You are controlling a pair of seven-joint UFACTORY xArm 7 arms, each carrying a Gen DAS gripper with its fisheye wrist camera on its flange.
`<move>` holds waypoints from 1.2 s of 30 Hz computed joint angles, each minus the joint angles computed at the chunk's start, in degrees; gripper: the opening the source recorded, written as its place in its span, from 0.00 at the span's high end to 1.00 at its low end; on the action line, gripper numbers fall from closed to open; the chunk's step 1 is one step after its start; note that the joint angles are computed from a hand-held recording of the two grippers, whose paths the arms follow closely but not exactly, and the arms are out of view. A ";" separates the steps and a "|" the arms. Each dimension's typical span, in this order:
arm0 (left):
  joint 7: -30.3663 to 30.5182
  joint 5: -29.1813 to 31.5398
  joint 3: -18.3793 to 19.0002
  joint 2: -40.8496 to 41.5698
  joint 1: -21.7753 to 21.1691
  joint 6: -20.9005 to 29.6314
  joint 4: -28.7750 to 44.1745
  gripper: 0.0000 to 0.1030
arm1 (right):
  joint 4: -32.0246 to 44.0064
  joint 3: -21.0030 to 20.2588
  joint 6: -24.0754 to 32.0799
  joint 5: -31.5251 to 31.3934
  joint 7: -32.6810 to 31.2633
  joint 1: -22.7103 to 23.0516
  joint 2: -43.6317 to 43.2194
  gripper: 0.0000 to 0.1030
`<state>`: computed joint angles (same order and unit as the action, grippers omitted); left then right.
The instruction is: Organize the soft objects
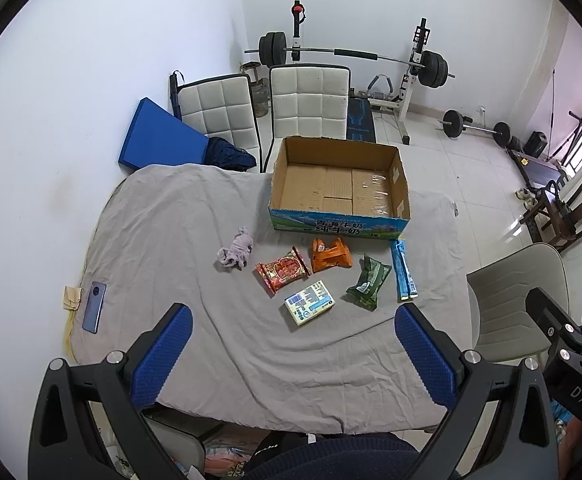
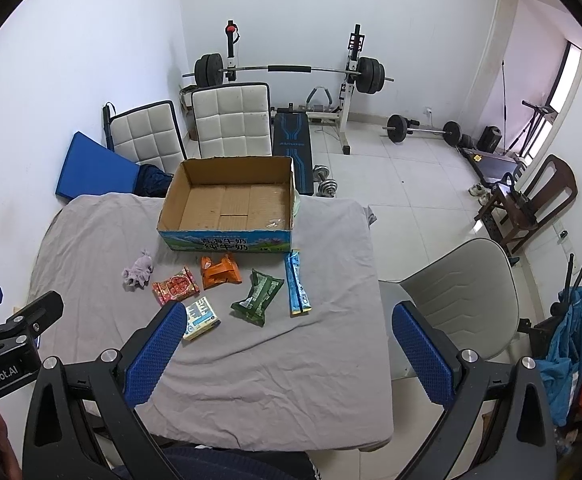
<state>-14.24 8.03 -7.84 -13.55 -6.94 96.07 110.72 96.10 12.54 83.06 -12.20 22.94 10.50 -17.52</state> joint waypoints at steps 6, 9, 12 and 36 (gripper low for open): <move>-0.25 0.12 -0.06 -0.01 -0.10 -0.18 -0.01 0.00 | -0.30 0.05 -0.63 -0.09 0.15 0.05 -0.15 0.00; -0.58 0.12 -0.24 0.11 -0.18 -0.09 0.24 0.00 | -0.34 0.09 -0.77 -0.23 0.10 0.02 -0.21 0.00; -0.65 0.16 -0.23 0.05 -0.24 -0.17 0.10 0.00 | -0.35 0.14 -0.78 -0.24 0.18 0.01 -0.20 0.00; -1.46 0.47 -0.47 -1.38 -0.03 -1.11 -1.65 0.00 | -0.99 0.04 -1.60 0.36 -0.30 -0.12 -0.72 0.00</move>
<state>-15.70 8.51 -8.31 -14.93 -6.97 94.97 109.07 95.11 12.58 81.47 -11.84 22.63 10.38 -18.24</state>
